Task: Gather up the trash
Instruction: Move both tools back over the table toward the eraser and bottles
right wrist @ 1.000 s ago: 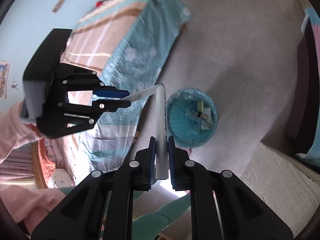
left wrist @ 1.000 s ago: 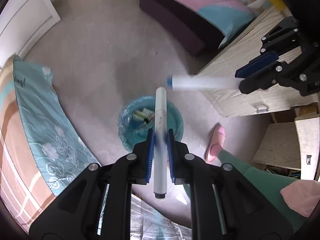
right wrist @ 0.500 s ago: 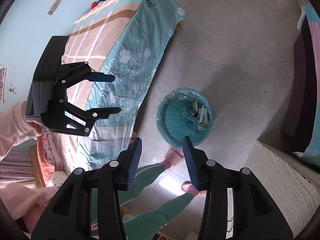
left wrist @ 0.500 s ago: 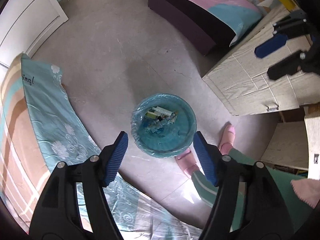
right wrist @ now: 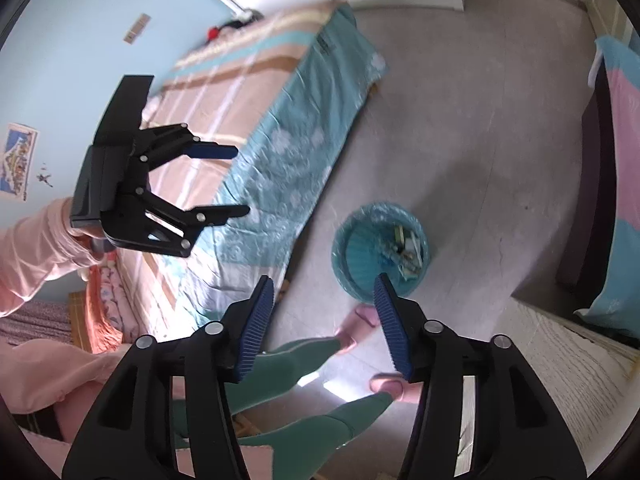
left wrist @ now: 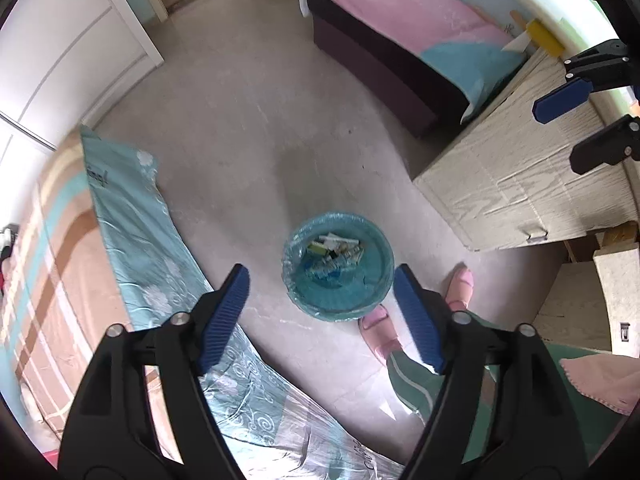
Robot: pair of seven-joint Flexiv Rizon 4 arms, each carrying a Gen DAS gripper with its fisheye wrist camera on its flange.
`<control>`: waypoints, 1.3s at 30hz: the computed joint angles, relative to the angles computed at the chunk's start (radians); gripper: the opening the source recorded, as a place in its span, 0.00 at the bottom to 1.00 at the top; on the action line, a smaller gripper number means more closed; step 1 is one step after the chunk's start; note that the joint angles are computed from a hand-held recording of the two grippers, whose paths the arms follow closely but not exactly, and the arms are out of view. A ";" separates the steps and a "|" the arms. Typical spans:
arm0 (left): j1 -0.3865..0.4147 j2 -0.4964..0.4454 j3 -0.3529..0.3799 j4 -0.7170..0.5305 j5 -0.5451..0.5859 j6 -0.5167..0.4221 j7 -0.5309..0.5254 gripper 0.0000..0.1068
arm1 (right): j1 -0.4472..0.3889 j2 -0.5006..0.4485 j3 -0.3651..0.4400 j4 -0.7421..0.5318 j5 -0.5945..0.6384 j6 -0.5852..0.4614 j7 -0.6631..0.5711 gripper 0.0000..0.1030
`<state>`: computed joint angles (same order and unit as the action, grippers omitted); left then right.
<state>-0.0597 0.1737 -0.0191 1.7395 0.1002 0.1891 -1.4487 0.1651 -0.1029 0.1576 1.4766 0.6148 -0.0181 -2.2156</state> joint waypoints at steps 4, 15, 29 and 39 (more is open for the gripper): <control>-0.012 -0.011 -0.031 -0.084 0.008 -0.020 -0.015 0.72 | -0.030 0.046 -0.023 -0.019 0.031 -0.030 -0.021 0.58; -0.087 -0.108 -0.087 -0.304 0.042 -0.016 0.064 0.82 | -0.108 0.176 -0.120 0.005 0.070 -0.004 -0.051 0.62; -0.263 -0.369 -0.142 -0.567 -0.035 0.030 0.187 0.89 | -0.241 0.276 -0.275 0.120 0.045 0.099 -0.010 0.74; -0.469 -0.791 -0.146 -1.152 -0.055 -0.191 0.265 0.90 | -0.392 0.240 -0.395 0.126 0.010 0.146 -0.059 0.74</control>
